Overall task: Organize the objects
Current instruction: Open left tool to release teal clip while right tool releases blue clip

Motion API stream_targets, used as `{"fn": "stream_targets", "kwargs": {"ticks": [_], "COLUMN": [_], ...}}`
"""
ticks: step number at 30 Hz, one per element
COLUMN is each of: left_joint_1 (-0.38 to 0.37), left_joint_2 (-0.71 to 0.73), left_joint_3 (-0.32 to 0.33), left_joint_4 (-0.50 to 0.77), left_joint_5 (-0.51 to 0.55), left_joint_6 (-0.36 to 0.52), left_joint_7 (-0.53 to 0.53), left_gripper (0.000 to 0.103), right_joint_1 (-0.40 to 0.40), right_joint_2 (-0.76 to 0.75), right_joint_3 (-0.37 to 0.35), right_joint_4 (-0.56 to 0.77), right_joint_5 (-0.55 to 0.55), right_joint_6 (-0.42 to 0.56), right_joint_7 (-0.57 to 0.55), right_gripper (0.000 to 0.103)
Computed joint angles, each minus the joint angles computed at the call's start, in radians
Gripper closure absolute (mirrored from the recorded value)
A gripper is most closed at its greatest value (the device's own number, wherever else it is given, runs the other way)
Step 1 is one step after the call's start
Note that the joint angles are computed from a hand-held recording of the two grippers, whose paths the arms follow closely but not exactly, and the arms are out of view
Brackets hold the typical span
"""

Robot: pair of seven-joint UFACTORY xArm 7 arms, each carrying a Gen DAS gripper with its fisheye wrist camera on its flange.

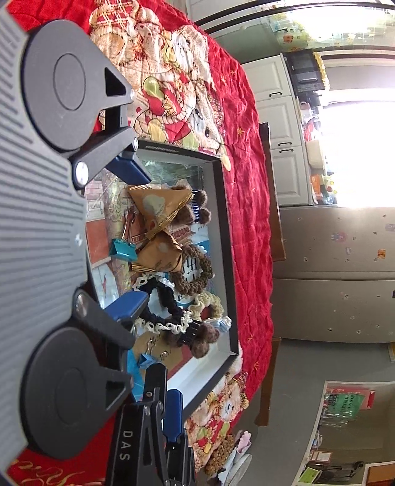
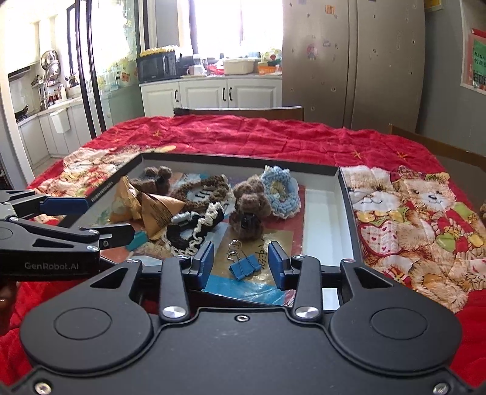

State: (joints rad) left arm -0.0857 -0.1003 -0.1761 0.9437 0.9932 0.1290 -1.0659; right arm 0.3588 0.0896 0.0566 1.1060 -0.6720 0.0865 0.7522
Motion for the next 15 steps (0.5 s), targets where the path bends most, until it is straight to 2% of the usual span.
{"fn": "stream_targets", "kwargs": {"ticks": [6, 15], "left_joint_1": [0.019, 0.088], "left_joint_2": [-0.060, -0.170], "left_joint_3": [-0.015, -0.082], "left_joint_4": [-0.040, -0.121], "left_joint_5": [-0.029, -0.134], "left_joint_6": [-0.007, -0.015], "left_joint_7": [0.008, 0.065], "left_gripper": [0.015, 0.012], "right_joint_1": [-0.017, -0.109], "right_joint_2": [-0.063, -0.181], "right_joint_3": [0.013, 0.119], "right_joint_4": [-0.041, -0.126], "right_joint_5": [-0.078, -0.118], "right_joint_6": [-0.022, -0.013], "right_joint_7": [0.068, 0.093], "right_gripper": [0.062, 0.058]}}
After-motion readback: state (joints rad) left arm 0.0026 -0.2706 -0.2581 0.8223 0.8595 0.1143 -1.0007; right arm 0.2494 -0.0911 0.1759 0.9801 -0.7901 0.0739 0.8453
